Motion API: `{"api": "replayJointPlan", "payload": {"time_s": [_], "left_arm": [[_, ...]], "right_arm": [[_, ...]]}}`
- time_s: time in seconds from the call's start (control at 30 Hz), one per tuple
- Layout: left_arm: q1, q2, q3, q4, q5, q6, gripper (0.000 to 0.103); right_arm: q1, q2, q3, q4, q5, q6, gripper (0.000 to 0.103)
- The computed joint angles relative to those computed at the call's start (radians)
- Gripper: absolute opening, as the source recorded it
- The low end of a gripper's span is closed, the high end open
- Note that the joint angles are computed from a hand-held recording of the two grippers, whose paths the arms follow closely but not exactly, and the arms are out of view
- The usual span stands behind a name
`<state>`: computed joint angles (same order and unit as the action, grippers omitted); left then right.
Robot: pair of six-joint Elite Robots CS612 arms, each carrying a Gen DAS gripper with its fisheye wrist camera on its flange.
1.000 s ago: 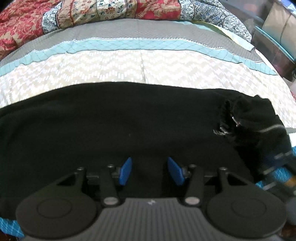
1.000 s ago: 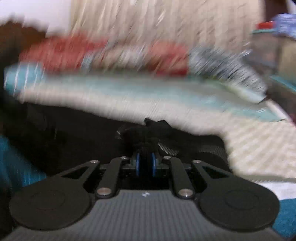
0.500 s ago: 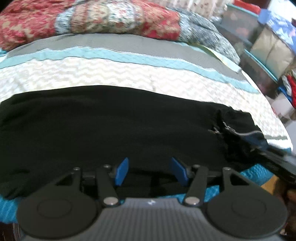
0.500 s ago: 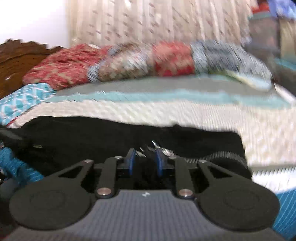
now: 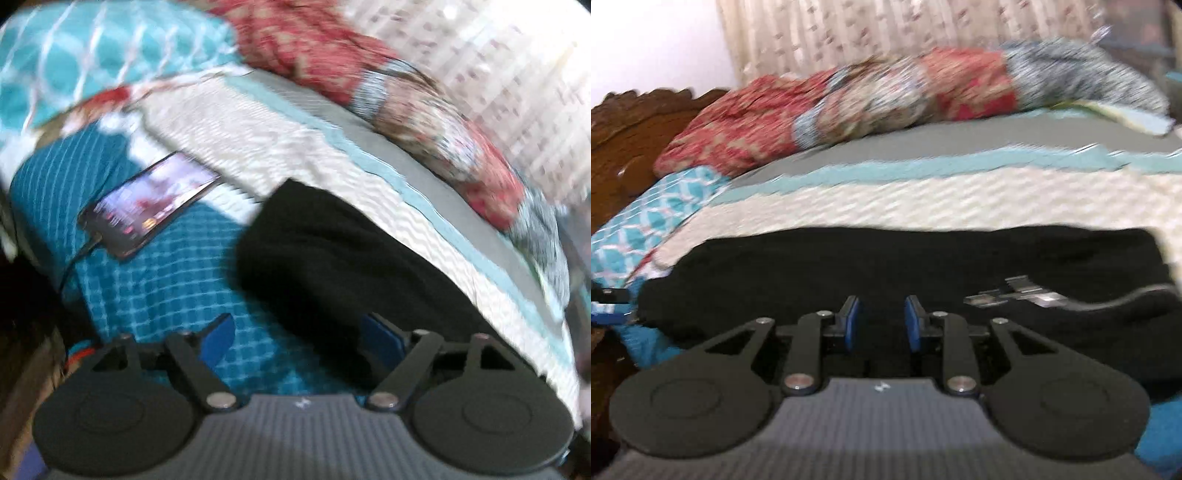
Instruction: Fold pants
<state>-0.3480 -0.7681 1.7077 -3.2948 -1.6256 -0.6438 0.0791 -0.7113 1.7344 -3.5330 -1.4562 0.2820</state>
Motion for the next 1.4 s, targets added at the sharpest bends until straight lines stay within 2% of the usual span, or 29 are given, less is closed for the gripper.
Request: {"api": "replayJointPlan", "payload": {"time_s": [0.07,0.1,0.2,0.33,0.37,0.4,0.43,0.47,0.53,0.57,0.63,0.7,0.8,0.9,1.03,1.1,1.17,1.23,1.3,1.37,1.4], "left_arm": [[0.019,0.025,-0.021,-0.023,-0.043,-0.063,0.1],[0.027,0.041,-0.033,-0.043,-0.063,-0.1,0.102],[0.053,0.093,-0.088,-0.079,-0.16,-0.166,0.103],[0.056,0.15,-0.152,-0.085,-0.187,-0.259,0.102],[0.052,0.16,-0.164,-0.099,-0.173,-0.262,0.097],[0.048,0.167,-0.174,-0.099,-0.155,-0.249,0.087],[0.038,0.163,-0.177,-0.078,-0.115,-0.217,0.058],[0.033,0.161,-0.181,-0.062,-0.096,-0.19,0.05],[0.035,0.162,-0.183,-0.092,-0.129,-0.184,0.044],[0.032,0.16,-0.18,-0.116,-0.136,-0.171,0.043],[0.015,0.146,-0.169,-0.161,-0.115,-0.088,0.041],[-0.005,0.137,-0.167,-0.2,-0.112,0.012,0.04],[-0.04,0.126,-0.168,-0.237,-0.125,0.176,0.04],[-0.073,0.122,-0.175,-0.234,-0.153,0.329,0.04],[-0.11,0.12,-0.182,-0.173,-0.199,0.46,0.042],[-0.131,0.116,-0.182,-0.11,-0.209,0.538,0.047],[-0.152,0.109,-0.181,-0.047,-0.197,0.616,0.058],[-0.145,0.108,-0.184,-0.028,-0.294,0.631,0.06],[-0.127,0.105,-0.179,-0.059,-0.396,0.609,0.07],[-0.11,0.107,-0.174,-0.131,-0.438,0.562,0.082],[-0.103,0.107,-0.173,-0.153,-0.431,0.525,0.082]], "right_arm": [[0.013,0.022,-0.058,0.049,0.074,0.004,0.029],[0.019,0.025,-0.078,0.067,0.096,-0.001,0.029],[0.041,0.059,-0.171,0.14,0.162,-0.014,0.026],[0.058,0.105,-0.277,0.226,0.249,0.064,0.023],[0.058,0.12,-0.304,0.244,0.266,0.096,0.023],[0.057,0.133,-0.322,0.264,0.286,0.142,0.023],[0.054,0.148,-0.347,0.313,0.312,0.19,0.023],[0.05,0.172,-0.378,0.385,0.355,0.244,0.023],[0.041,0.209,-0.401,0.402,0.399,0.398,0.001],[0.032,0.221,-0.396,0.36,0.43,0.47,0.0],[0.025,0.218,-0.391,0.355,0.462,0.502,0.0],[0.024,0.202,-0.374,0.36,0.462,0.475,0.002],[0.02,0.182,-0.334,0.29,0.455,0.465,0.01],[0.012,0.146,-0.267,0.195,0.387,0.461,0.011],[-0.023,0.101,-0.159,0.049,0.281,0.518,0.011],[-0.036,0.078,-0.105,-0.008,0.211,0.533,0.012],[-0.047,0.061,-0.059,-0.053,0.154,0.547,0.017],[-0.06,0.049,-0.02,-0.092,0.144,0.567,0.03],[-0.066,0.048,0.007,-0.145,0.133,0.609,0.051],[-0.068,0.06,0.012,-0.193,0.151,0.642,0.06],[-0.069,0.065,0.008,-0.206,0.169,0.649,0.07]]}}
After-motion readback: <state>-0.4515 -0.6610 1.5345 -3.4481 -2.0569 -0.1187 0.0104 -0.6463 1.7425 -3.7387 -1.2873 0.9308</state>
